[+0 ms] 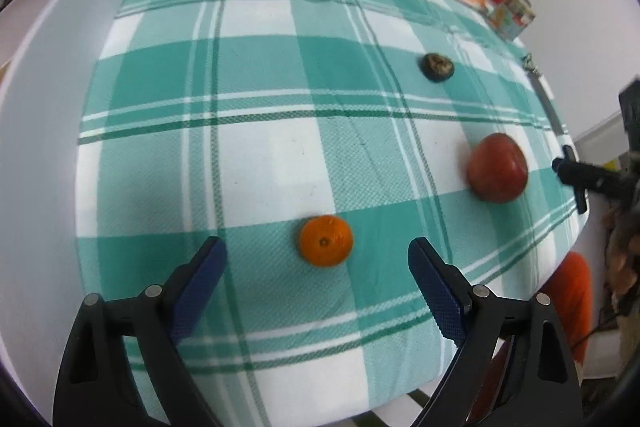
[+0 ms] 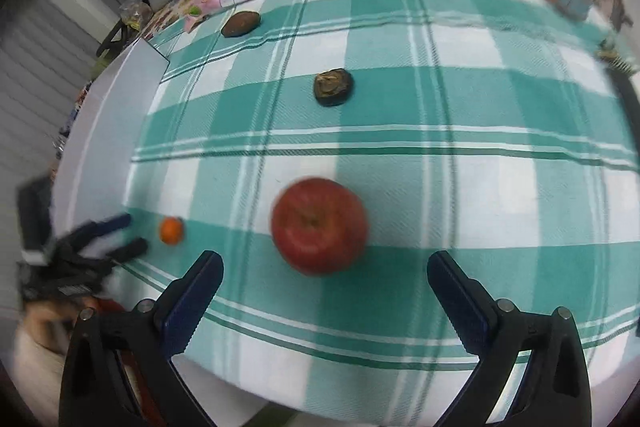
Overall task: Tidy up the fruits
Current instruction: 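Grasp the small orange with the left tool while the right tool grasps the red apple, then carry the orange and red apple into the white box and open both tools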
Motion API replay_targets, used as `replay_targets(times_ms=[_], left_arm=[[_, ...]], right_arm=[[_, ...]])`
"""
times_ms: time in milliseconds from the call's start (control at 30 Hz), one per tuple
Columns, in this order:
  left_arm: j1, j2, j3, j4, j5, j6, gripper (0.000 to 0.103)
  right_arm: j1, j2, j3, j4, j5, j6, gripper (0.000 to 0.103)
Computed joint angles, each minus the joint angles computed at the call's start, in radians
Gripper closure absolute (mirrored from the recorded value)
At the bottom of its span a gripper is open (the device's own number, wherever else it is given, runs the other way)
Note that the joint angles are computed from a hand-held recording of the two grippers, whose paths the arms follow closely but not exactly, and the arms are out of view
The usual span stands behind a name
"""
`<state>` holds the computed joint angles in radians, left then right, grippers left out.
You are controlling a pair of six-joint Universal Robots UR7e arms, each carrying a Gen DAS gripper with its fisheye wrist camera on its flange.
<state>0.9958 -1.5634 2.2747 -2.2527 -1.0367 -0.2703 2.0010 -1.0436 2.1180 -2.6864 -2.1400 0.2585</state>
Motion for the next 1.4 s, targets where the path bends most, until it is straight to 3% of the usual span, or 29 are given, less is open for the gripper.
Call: replay_targets(times_ms=[100, 300, 333, 433, 500, 533, 667, 733, 900, 1100, 1267, 1400], left_arm=[[-0.003, 0.041, -0.014, 0.013, 0.017, -0.015, 0.011], [0.012, 0.138, -0.087, 0.127, 0.017, -0.103, 0.031], [0.014, 0.152, -0.094, 0.139, 0.027, -0.117, 0.037], [0.014, 0.162, -0.098, 0.128, 0.041, -0.137, 0.041], [0.009, 0.165, -0.097, 0.124, 0.055, -0.14, 0.059], [0.005, 0.168, -0.097, 0.121, 0.064, -0.138, 0.073], [0.001, 0.17, -0.093, 0.108, 0.07, -0.131, 0.076], [0.003, 0.162, -0.083, 0.092, 0.073, -0.117, 0.077], [0.004, 0.108, -0.062, 0.068, 0.05, -0.106, 0.078], [-0.022, -0.063, -0.113, 0.092, -0.006, -0.073, 0.079], [-0.014, -0.214, -0.225, 0.155, 0.026, -0.037, 0.079], [0.07, -0.257, -0.316, 0.202, 0.097, -0.021, 0.079]], right_arm=[[-0.022, 0.031, -0.061, 0.086, 0.029, 0.057, 0.002], [-0.062, 0.091, -0.156, 0.243, 0.055, 0.152, 0.002], [-0.061, 0.102, -0.171, 0.267, 0.051, 0.157, 0.002], [-0.041, 0.139, -0.213, 0.321, 0.009, 0.137, 0.002], [-0.028, 0.164, -0.239, 0.357, -0.011, 0.12, 0.003], [-0.021, 0.18, -0.254, 0.38, -0.026, 0.115, 0.005], [-0.014, 0.228, -0.296, 0.469, -0.088, 0.134, 0.013], [-0.016, 0.239, -0.3, 0.484, -0.114, 0.14, 0.034], [-0.017, 0.209, -0.271, 0.47, -0.101, 0.132, 0.034], [0.042, 0.162, -0.305, 0.421, -0.025, 0.081, 0.034], [0.171, 0.273, -0.508, 0.402, 0.064, -0.032, 0.034], [0.252, 0.426, -0.685, 0.4, 0.174, -0.141, 0.034]])
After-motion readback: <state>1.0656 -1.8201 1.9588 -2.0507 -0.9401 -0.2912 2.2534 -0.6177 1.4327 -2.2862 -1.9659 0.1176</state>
